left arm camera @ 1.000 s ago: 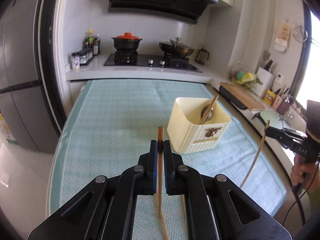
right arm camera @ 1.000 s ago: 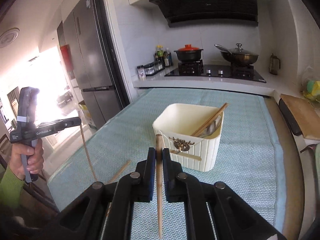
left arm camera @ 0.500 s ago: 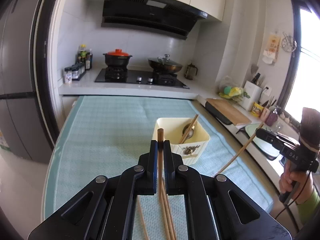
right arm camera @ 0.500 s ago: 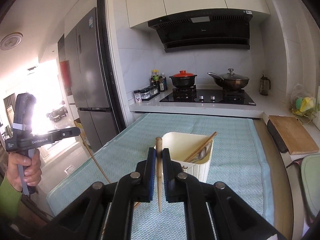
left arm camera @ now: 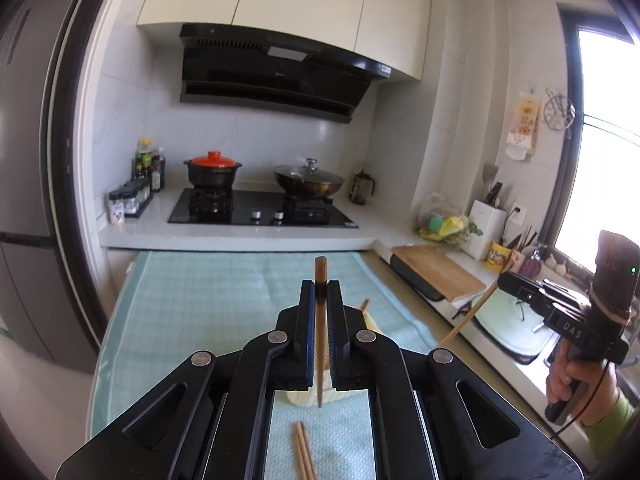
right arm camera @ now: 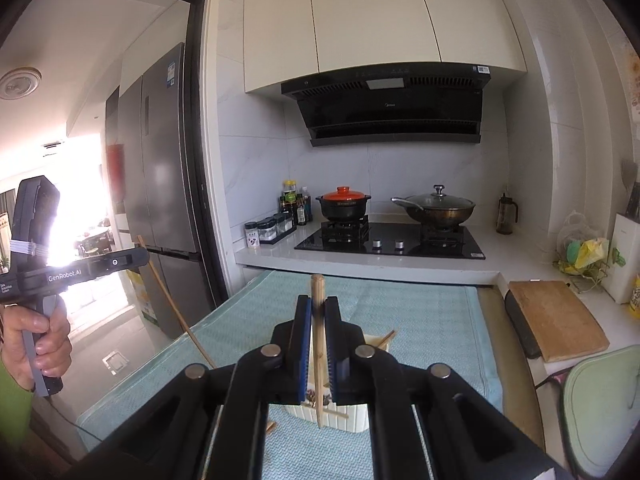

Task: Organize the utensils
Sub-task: 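Lift and carry both chopsticks over the cream box with both tools, then open the left tool dropping its chopstick into the box while the right tool drops its own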

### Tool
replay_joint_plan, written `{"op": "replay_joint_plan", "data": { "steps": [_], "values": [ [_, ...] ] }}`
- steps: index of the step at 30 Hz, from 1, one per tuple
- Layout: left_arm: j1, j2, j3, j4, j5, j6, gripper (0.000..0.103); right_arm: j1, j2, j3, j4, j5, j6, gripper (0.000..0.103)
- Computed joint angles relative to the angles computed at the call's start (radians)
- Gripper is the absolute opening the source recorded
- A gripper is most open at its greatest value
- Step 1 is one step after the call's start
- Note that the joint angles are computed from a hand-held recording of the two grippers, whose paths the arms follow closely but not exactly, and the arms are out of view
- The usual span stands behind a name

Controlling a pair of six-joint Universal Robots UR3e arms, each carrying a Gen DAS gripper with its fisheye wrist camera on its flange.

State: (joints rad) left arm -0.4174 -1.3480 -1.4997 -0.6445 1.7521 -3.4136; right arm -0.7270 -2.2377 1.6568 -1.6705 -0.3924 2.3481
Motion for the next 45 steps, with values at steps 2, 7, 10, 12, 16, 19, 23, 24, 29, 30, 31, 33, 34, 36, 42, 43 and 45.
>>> {"op": "replay_joint_plan", "data": {
  "steps": [2, 7, 10, 12, 16, 19, 23, 24, 29, 30, 31, 33, 34, 36, 42, 43, 45],
  "values": [
    [0.002, -0.059, 0.073, 0.000, -0.006, 0.008, 0.003, 0.069, 0.074, -0.005, -0.231, -0.042, 0.167, 0.007],
    [-0.010, -0.229, 0.250, -0.004, 0.027, 0.030, 0.003, 0.278, 0.289, -0.091, -0.637, -0.213, 0.434, 0.007],
    [0.011, -0.308, 0.322, -0.038, 0.000, 0.020, 0.003, 0.407, 0.425, -0.168, -0.755, -0.333, 0.501, 0.007],
    [0.026, -0.351, 0.349, -0.055, -0.021, 0.009, 0.003, 0.479, 0.505, -0.205, -0.803, -0.404, 0.521, 0.007],
    [0.059, -0.417, 0.374, -0.089, -0.070, -0.015, 0.003, 0.584, 0.669, -0.288, -0.810, -0.492, 0.522, 0.007],
    [0.081, -0.461, 0.385, -0.113, -0.098, -0.026, 0.003, 0.651, 0.777, -0.329, -0.848, -0.566, 0.508, 0.007],
    [0.112, -0.515, 0.410, -0.167, -0.143, -0.040, 0.003, 0.714, 0.931, -0.449, -0.749, -0.615, 0.487, 0.007],
    [0.120, -0.528, 0.415, -0.179, -0.154, -0.046, 0.003, 0.724, 0.966, -0.479, -0.720, -0.624, 0.483, 0.007],
    [0.139, -0.601, 0.494, -0.253, -0.168, -0.063, 0.004, 0.770, 1.127, -0.671, -0.560, -0.666, 0.489, 0.007],
    [0.142, -0.614, 0.512, -0.268, -0.167, -0.069, 0.004, 0.772, 1.161, -0.726, -0.514, -0.663, 0.501, 0.008],
    [0.145, -0.622, 0.527, -0.281, -0.166, -0.077, 0.006, 0.774, 1.191, -0.779, -0.475, -0.666, 0.513, 0.009],
    [0.151, -0.607, 0.519, -0.290, -0.166, -0.086, 0.022, 0.770, 1.206, -0.819, -0.461, -0.668, 0.541, 0.038],
    [0.152, -0.590, 0.500, -0.280, -0.155, -0.089, 0.028, 0.759, 1.185, -0.791, -0.492, -0.655, 0.555, 0.044],
    [0.144, -0.521, 0.422, -0.249, -0.127, -0.085, 0.055, 0.723, 1.105, -0.686, -0.560, -0.609, 0.565, 0.050],
    [0.091, -0.235, 0.117, -0.228, -0.042, -0.030, 0.073, 0.630, 0.776, -0.301, -0.623, -0.572, 0.415, 0.050],
    [0.075, -0.173, 0.047, -0.227, -0.020, -0.022, 0.075, 0.607, 0.707, -0.220, -0.620, -0.562, 0.374, 0.050],
    [0.025, -0.054, -0.082, -0.246, 0.045, -0.018, 0.079, 0.549, 0.535, -0.030, -0.605, -0.544, 0.263, 0.057]
  ]
}}
